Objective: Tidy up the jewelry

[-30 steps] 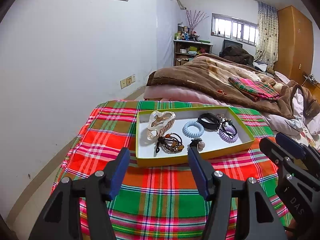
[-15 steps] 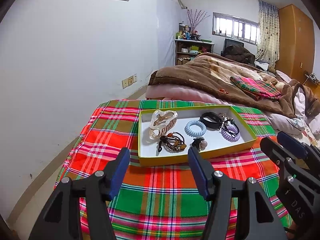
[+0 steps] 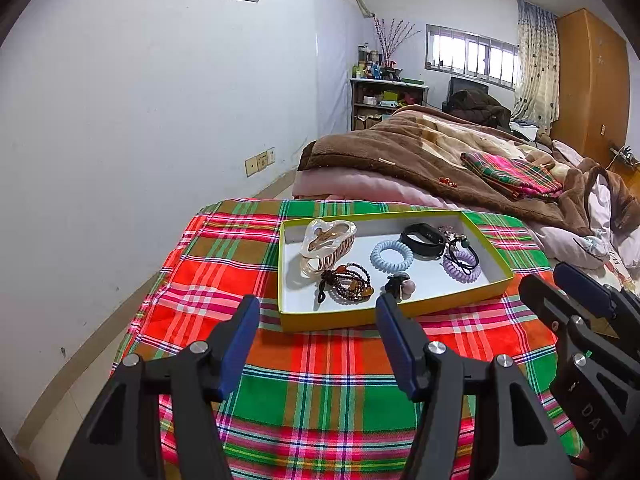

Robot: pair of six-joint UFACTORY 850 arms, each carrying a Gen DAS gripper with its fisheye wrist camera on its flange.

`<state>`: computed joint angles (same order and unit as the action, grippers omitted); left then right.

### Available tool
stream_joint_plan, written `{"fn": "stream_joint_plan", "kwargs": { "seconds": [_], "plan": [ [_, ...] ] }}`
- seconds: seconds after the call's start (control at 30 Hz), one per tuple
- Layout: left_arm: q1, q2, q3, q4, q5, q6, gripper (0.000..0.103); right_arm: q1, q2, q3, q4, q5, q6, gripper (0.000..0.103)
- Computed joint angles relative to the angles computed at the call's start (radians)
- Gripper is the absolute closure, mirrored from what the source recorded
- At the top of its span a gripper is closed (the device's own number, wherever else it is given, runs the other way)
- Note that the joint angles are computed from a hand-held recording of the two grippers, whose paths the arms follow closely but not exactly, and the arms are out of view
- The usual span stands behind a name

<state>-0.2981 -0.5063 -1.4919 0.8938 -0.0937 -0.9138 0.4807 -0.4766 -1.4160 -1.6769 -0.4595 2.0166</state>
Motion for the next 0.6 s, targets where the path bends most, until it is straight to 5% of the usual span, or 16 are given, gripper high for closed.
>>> {"fn": "stream_joint_plan", "kwargs": {
  "seconds": [0.6],
  "plan": [
    [0.001,0.006,0.008,0.024,-0.001,-0.028,0.041,0.000,0.000,-0.002,-0.004,0.005,0.003,0.060]
  ]
}}
